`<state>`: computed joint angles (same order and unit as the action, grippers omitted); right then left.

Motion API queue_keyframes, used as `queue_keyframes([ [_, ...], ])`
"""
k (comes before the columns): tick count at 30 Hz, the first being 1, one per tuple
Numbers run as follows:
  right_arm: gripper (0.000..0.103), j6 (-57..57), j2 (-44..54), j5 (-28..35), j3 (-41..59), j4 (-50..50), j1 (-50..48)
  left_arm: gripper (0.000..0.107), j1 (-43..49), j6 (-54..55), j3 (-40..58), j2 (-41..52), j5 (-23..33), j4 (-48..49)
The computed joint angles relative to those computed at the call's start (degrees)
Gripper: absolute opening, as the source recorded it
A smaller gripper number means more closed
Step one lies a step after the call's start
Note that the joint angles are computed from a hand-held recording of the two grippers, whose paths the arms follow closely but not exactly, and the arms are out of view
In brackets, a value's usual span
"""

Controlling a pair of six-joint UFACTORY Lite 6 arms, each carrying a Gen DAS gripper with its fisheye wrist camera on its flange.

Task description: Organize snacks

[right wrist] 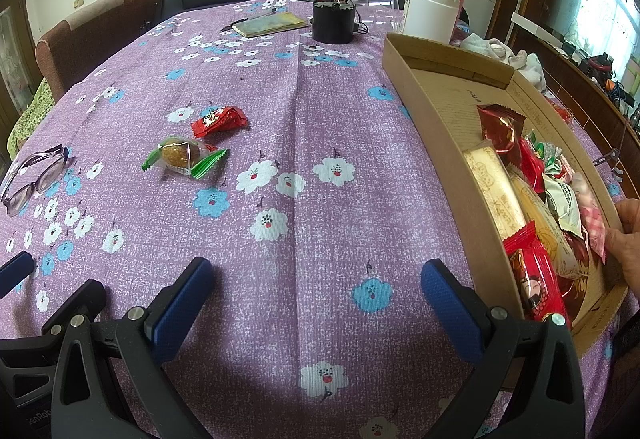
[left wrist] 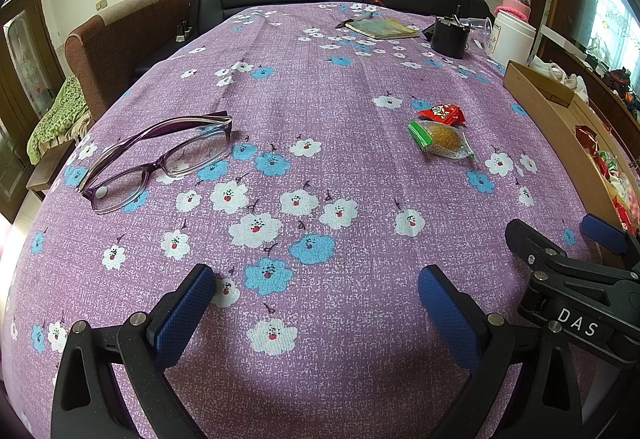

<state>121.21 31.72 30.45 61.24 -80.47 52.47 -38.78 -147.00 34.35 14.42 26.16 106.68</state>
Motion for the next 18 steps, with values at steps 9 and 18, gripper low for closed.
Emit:
queue_keyframes([
  [9, 0.103, 2.8, 0.4, -1.2, -0.2, -1.5, -0.3, 0.103, 0.0, 0.0, 0.0, 0.0, 0.0, 0.0],
  [18, 0.103, 4.6, 0.8, -1.8, -0.2, -2.6, -0.8, 0.103, 0.0, 0.0, 0.0, 0.0, 0.0, 0.0],
])
